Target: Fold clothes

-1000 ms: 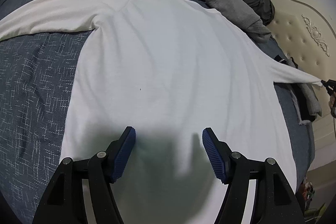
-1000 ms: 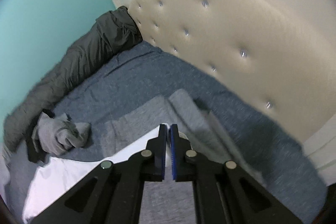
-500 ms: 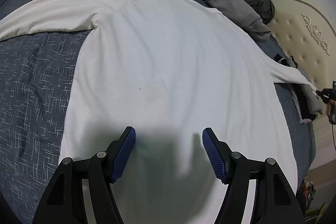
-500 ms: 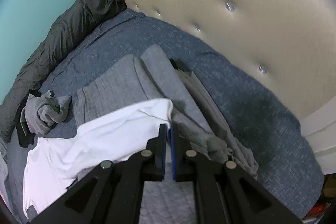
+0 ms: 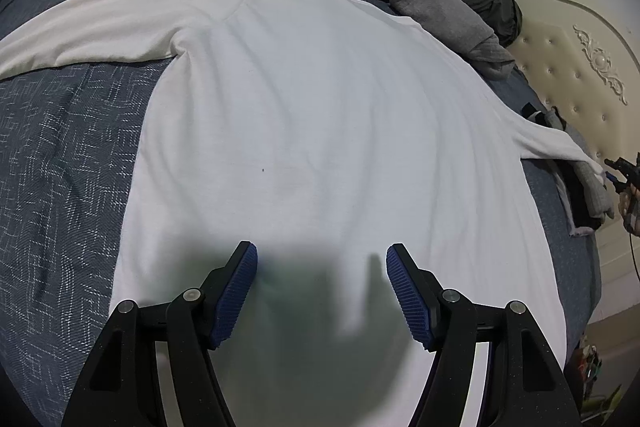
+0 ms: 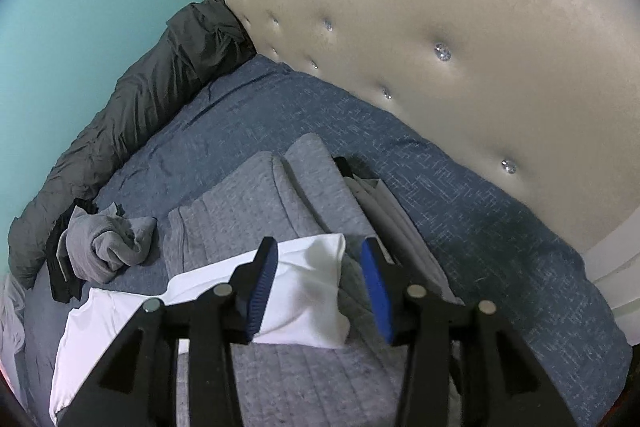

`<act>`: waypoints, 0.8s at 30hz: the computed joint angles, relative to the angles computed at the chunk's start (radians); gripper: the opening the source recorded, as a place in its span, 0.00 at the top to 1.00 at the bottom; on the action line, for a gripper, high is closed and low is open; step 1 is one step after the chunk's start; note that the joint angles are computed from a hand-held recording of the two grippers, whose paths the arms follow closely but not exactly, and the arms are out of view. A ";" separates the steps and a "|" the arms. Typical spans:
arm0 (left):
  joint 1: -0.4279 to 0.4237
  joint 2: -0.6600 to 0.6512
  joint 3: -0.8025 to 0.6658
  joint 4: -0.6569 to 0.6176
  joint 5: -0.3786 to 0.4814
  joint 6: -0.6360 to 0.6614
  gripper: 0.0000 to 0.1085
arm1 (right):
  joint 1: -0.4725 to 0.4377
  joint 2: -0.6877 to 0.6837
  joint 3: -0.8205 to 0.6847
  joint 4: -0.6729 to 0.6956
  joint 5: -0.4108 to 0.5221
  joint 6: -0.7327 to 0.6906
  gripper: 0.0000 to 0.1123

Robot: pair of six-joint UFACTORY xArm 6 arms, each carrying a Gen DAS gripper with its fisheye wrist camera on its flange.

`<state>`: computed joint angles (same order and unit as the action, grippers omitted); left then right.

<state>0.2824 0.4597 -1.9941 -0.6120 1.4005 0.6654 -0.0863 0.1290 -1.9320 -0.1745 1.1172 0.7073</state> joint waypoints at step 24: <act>0.012 0.006 -0.011 -0.017 0.003 0.012 0.34 | 0.136 0.186 -0.365 -0.404 0.156 -0.040 0.99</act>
